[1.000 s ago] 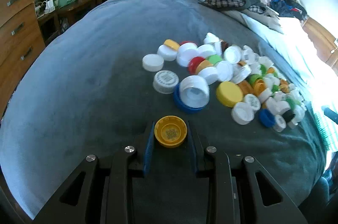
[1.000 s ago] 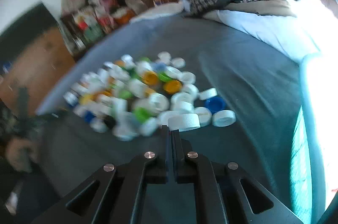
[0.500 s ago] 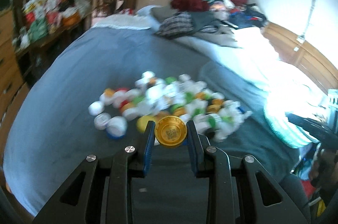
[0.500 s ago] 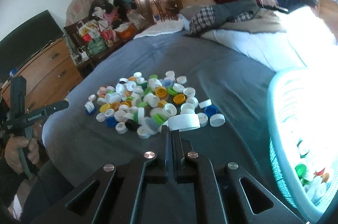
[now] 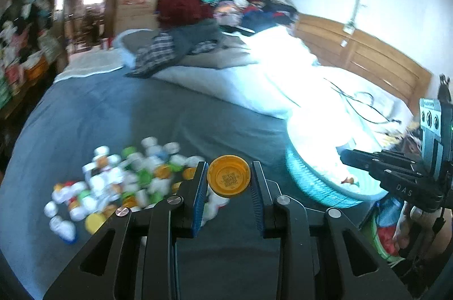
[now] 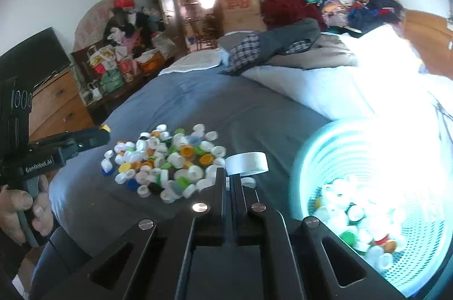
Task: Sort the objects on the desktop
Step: 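Carry the yellow and white caps over the teal basket and open both tools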
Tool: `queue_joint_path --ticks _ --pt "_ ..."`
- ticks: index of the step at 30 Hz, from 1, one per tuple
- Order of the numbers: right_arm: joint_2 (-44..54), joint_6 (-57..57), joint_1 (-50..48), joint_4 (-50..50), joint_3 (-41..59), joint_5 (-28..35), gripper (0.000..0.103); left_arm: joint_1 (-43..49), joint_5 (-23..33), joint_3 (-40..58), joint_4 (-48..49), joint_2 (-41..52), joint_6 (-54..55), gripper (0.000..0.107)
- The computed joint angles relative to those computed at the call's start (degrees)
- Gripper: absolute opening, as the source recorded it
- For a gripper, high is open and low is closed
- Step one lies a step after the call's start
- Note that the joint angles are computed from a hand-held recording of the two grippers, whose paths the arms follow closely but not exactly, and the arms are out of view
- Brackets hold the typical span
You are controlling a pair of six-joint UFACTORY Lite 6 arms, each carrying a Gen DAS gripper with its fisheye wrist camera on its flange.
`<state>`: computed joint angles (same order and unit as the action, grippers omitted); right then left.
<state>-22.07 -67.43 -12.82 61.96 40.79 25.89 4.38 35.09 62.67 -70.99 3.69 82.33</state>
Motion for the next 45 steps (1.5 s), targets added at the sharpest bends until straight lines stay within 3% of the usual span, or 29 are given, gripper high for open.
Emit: queue_joint_path --ticks 9,21,29,42,43,44,45 --pt "0.1 -5.6 -17.8 0.0 4.3 11.1 0.004 -20.3 -7.7 11.6 11.5 6.4 -17.4 0.024" --pt "9.9 -13.0 -36.7 1.1 11.5 20.4 0.004 -36.3 -7.6 36.3 48.9 25.1 -56.9 0.024" --pt "13.1 -14.8 -38.9 1.8 12.8 21.7 0.004 -39.3 -6.3 41.7 54.8 28.9 -62.7 0.024" --pt "13.9 -14.6 -37.2 2.0 13.0 19.8 0.004 -39.8 -5.4 45.6 54.9 31.7 -63.6 0.025" --pt "13.6 -14.3 -36.9 1.8 12.7 19.3 0.004 -39.7 -5.2 45.8 54.7 31.8 -63.3 0.031" --pt "13.5 -14.1 -36.6 1.6 12.6 18.7 0.017 -39.6 -5.1 45.8 55.0 31.8 -63.5 0.039" --pt "13.3 -14.3 -36.7 1.9 12.2 18.4 0.032 -39.4 -5.7 45.0 55.0 31.2 -63.4 0.056"
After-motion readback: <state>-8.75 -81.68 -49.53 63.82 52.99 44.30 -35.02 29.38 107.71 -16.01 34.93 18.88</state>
